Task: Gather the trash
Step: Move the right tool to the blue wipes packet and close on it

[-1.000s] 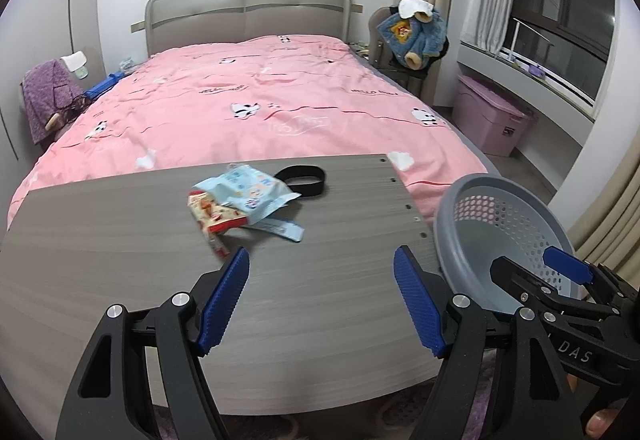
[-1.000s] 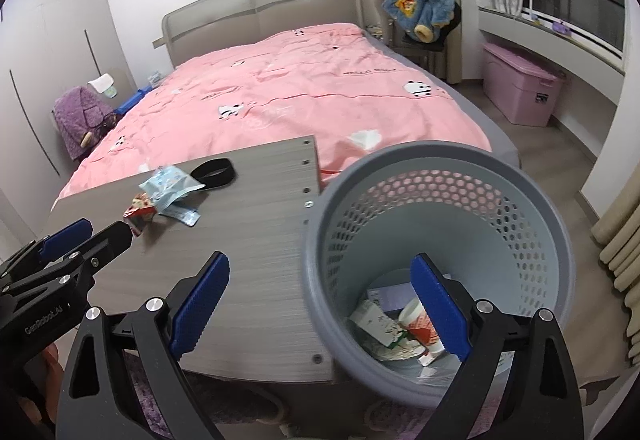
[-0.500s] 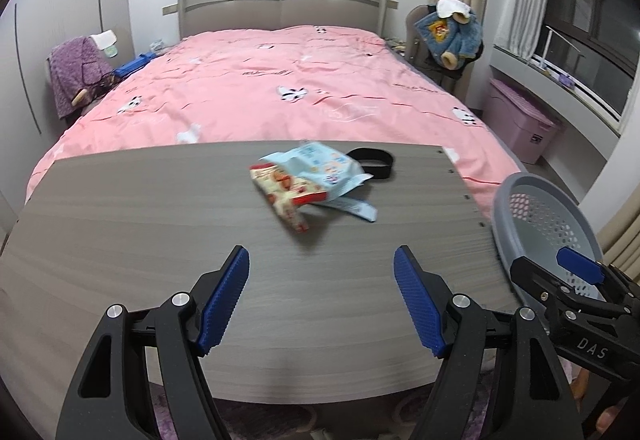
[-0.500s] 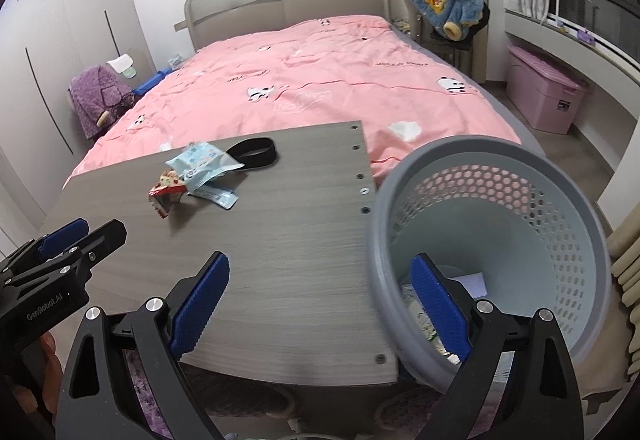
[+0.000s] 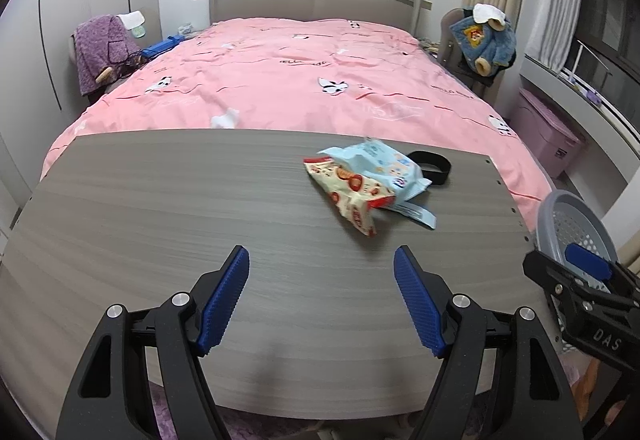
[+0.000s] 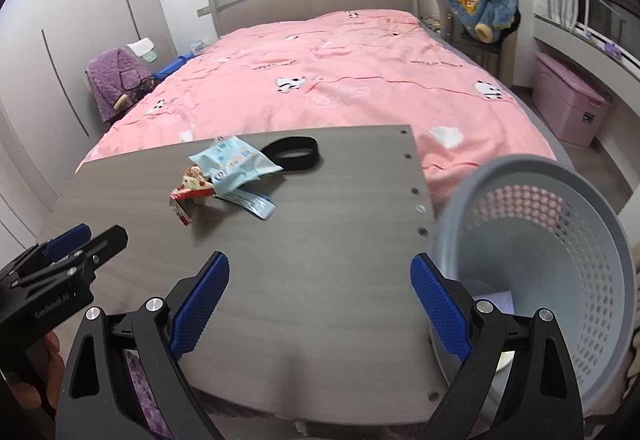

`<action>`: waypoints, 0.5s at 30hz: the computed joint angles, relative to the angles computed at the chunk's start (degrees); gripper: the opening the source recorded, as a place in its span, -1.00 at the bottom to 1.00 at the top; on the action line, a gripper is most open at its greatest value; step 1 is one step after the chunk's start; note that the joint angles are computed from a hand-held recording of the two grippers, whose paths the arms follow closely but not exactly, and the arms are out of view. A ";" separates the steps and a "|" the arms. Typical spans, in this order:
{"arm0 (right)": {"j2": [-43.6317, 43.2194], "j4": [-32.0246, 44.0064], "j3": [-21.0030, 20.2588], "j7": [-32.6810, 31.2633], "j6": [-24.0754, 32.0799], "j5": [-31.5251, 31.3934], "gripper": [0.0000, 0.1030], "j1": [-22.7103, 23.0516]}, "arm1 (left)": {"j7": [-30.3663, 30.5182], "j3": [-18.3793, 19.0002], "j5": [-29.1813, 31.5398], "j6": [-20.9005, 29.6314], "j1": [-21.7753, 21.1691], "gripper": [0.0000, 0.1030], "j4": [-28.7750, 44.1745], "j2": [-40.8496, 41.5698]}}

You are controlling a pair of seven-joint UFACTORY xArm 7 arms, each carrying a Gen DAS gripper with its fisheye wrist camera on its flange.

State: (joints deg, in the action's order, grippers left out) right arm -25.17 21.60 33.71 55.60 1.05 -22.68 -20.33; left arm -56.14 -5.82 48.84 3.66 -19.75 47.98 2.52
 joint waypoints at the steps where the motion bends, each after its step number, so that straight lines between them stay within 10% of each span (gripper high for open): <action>1: 1.32 1.15 0.70 -0.27 -0.25 -0.55 0.75 -0.98 | 0.25 0.02 -0.39 0.13 0.10 0.39 0.08 0.01; 15: 22.84 21.69 5.38 0.99 4.94 -17.39 0.75 -8.24 | 2.56 1.92 -5.15 3.37 0.99 0.39 4.48 2.33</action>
